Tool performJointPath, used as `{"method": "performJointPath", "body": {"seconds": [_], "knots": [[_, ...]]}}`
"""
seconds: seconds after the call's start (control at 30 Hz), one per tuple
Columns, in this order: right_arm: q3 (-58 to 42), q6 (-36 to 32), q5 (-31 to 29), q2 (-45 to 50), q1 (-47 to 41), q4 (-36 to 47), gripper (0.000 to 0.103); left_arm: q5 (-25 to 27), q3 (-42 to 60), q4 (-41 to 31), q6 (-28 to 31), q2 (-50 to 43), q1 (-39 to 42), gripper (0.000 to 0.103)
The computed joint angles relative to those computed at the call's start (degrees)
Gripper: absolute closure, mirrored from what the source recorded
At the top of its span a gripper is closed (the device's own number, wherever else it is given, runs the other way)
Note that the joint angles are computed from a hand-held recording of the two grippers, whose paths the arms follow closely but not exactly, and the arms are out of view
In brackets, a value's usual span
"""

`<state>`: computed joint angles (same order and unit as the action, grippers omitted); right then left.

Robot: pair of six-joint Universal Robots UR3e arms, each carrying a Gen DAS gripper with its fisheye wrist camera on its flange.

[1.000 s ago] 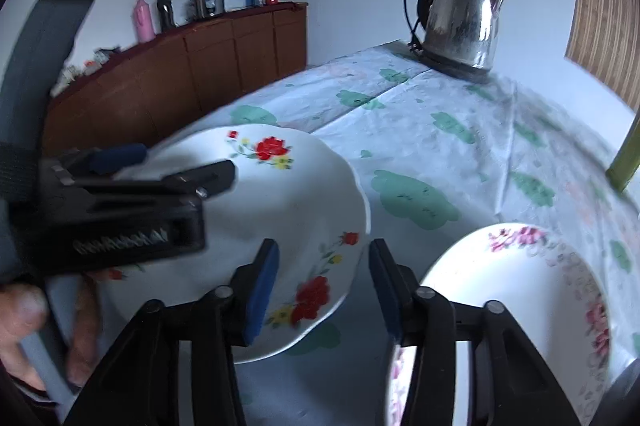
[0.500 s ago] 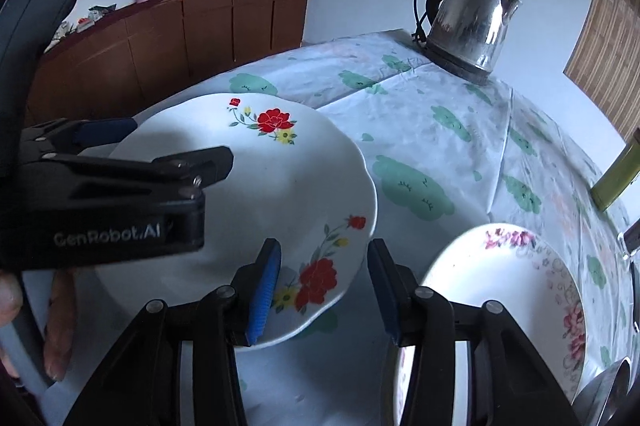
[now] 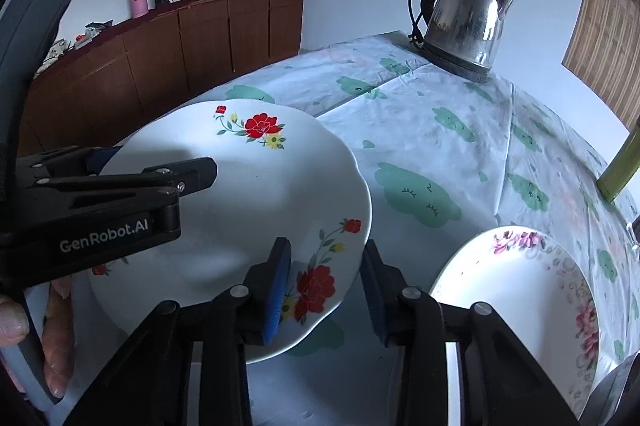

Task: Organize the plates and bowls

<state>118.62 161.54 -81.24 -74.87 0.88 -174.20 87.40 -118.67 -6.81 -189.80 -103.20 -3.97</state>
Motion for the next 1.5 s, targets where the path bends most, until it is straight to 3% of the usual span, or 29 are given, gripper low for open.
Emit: {"method": "performJointPath", "body": {"seconds": [1.23, 1.5], "knots": [[15.48, -2.39, 11.33, -18.65, -11.57, -3.91, 0.071, -2.30, -4.09, 16.65, 1.86, 0.82, -3.38, 0.034], [17.76, -3.32, 12.79, -20.72, -14.57, -4.23, 0.071, -0.06, -1.82, 17.43, 2.83, -0.89, -6.39, 0.034]]}}
